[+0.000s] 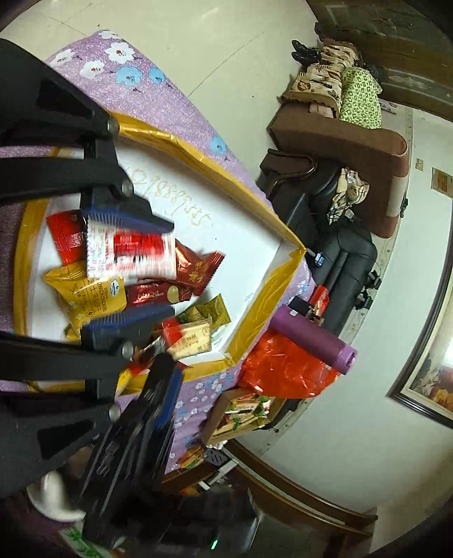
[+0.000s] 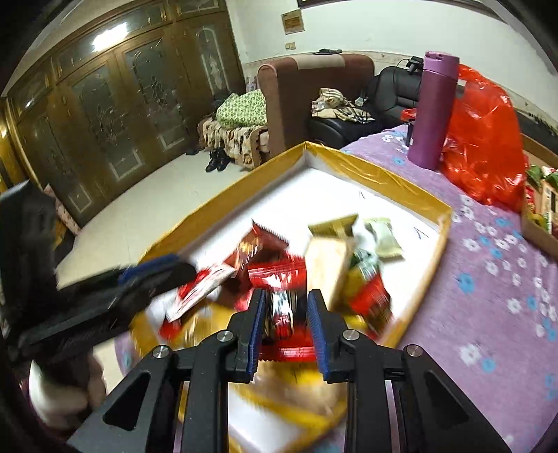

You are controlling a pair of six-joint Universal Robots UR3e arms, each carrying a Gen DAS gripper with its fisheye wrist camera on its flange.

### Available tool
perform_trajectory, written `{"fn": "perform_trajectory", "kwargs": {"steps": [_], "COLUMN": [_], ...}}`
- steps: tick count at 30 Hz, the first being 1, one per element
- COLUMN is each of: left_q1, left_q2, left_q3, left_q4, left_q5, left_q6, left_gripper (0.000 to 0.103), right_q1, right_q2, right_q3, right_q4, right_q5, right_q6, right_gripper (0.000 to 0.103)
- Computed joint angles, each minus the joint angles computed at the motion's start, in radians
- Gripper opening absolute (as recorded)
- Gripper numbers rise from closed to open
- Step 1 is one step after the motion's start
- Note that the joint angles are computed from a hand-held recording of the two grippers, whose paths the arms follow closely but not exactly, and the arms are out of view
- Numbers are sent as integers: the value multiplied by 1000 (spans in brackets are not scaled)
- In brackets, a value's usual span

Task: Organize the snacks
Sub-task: 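Drop the sachet and red candy into the tray box, opening both grippers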

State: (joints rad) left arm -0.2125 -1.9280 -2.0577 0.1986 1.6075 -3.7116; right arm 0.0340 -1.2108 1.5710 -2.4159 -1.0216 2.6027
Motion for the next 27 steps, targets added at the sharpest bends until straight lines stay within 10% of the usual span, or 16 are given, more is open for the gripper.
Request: {"fn": "perform_trajectory", "kwargs": {"steps": [11,18,27], "left_q1": [-100,-335,-502], "left_q2": [16,-89,-241], "left_q3": [48,354,704], "left_q4": [20,-244,-513], "left_q5": [56,393,583], "left_q6": [12,42,54], "left_gripper": [54,76,78], "right_q1": [-201,-487,-938], "right_q2": [-135,-445,-708], "right_q3": [158,472,508], "right_q4": [-75,1,562], "right_q5": [185,309,451], "right_q6": [42,-205,-702], "right_gripper": [49,54,55]}}
